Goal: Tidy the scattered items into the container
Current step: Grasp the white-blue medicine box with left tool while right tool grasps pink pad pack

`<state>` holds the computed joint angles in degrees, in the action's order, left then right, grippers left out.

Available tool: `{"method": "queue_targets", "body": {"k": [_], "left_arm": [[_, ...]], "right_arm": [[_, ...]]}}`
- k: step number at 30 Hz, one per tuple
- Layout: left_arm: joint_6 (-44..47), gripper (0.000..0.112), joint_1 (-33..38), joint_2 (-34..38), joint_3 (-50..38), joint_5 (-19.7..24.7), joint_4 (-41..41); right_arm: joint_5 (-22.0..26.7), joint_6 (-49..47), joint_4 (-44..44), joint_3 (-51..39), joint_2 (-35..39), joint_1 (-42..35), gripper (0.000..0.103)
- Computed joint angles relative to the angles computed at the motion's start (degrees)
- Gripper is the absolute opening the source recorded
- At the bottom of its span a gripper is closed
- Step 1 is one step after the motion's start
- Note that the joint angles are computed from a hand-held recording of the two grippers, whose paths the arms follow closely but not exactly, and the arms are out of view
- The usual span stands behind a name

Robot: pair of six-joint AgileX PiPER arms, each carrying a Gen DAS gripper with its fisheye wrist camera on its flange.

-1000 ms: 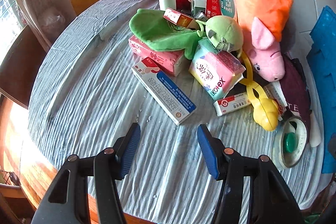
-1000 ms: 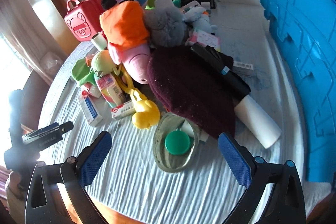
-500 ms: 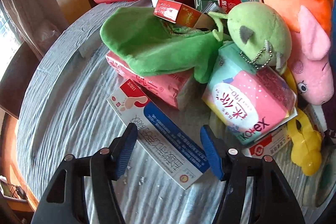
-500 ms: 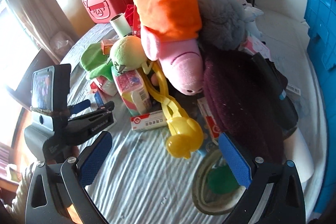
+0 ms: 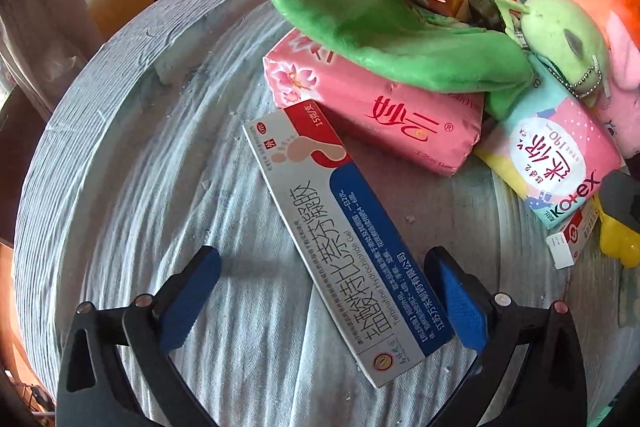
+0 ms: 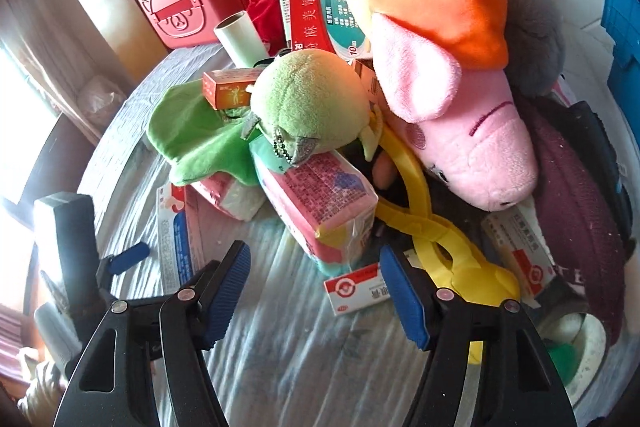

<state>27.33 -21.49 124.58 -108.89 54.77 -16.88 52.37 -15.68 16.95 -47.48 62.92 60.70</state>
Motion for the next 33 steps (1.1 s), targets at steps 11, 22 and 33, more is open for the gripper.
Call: {"method": "queue_targets", "body": {"k": [11, 22, 33], "left_arm": [[-8.86, 0.103, -1.51, -9.18, 18.01, -18.57, 1.36], [-22.27, 0.103, -3.20, -8.89, 17.69, -20.05, 8.99], [-39.06, 0.080, -4.81, -4.88, 10.21, -16.60, 17.62]], "right_arm": [[-16.73, -11.86, 1.94, 7.95, 6.59, 3.92, 0.080], [-23.83, -14.58, 4.21, 9.21, 9.47, 7.34, 0.103], [-2.38, -42.54, 26.42, 7.15, 9.39, -10.94, 0.050]]}}
